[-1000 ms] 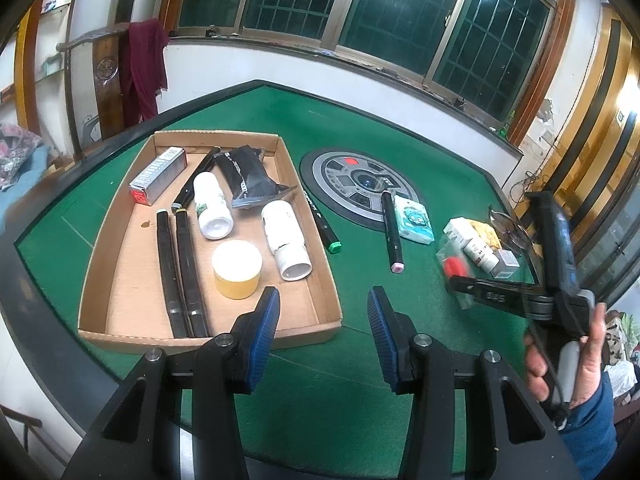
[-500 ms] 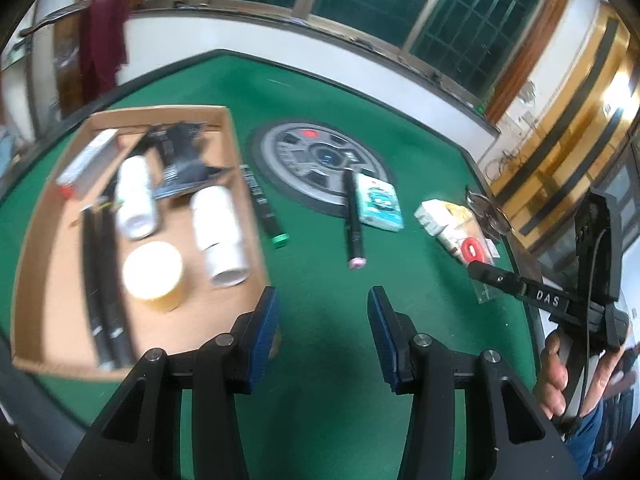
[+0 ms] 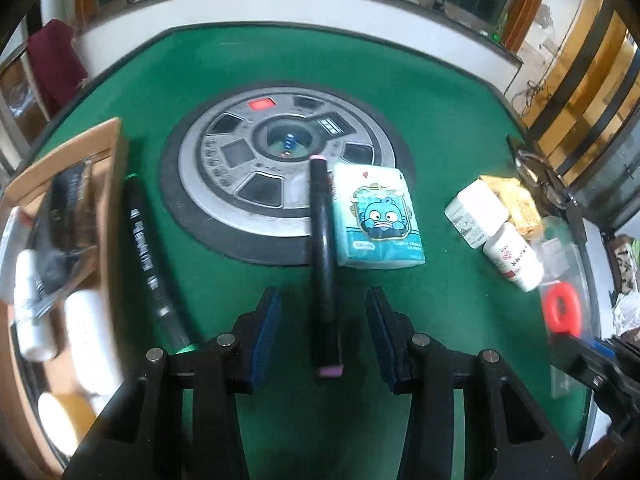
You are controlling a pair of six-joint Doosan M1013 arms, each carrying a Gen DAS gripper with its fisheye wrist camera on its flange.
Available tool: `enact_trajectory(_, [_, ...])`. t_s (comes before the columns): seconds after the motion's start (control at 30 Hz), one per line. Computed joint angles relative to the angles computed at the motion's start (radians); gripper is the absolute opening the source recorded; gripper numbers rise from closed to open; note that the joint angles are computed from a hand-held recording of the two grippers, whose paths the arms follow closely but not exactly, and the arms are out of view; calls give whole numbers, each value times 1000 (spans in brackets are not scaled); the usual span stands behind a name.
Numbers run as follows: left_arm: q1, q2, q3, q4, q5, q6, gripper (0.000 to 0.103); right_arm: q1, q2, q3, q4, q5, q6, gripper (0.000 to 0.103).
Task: Organize objects
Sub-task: 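Grasp another pink-capped black marker with the left gripper while the right gripper holds the candle package, then carry the marker and candle package toward the cardboard tray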
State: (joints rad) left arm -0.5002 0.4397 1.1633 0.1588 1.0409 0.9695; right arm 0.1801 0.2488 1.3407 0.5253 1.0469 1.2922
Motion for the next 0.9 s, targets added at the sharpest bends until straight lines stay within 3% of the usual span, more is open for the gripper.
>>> enact_trajectory(0.03, [-3,6,-5,15,6,-7,39,-1,1,-1,4,1,-1,10])
enact_trajectory(0.1, [-2,29,-32,23,26,-2,29,-1,1,-1,7,2,-2,10])
enact_trajectory(0.17, [-10,42,-47,86,33,-23,12,-1,2,-2,11,5,-6,10])
enact_trajectory(0.33, [-17,5,13,84,-15,-60,12,1,-2,2,11,-2,-8,10])
enact_trajectory(0.43, [-18,-52,96,10,-100,-64,11,2,-3,5,15,-3,-12,10])
enact_trajectory(0.63, [-57,-176,247,33,-230,-95,12,12,0,5,14,8,-26,10])
enact_trajectory(0.9, [-72,-244,308,90,-284,-182,12,29,-4,20,21,6,-77,10])
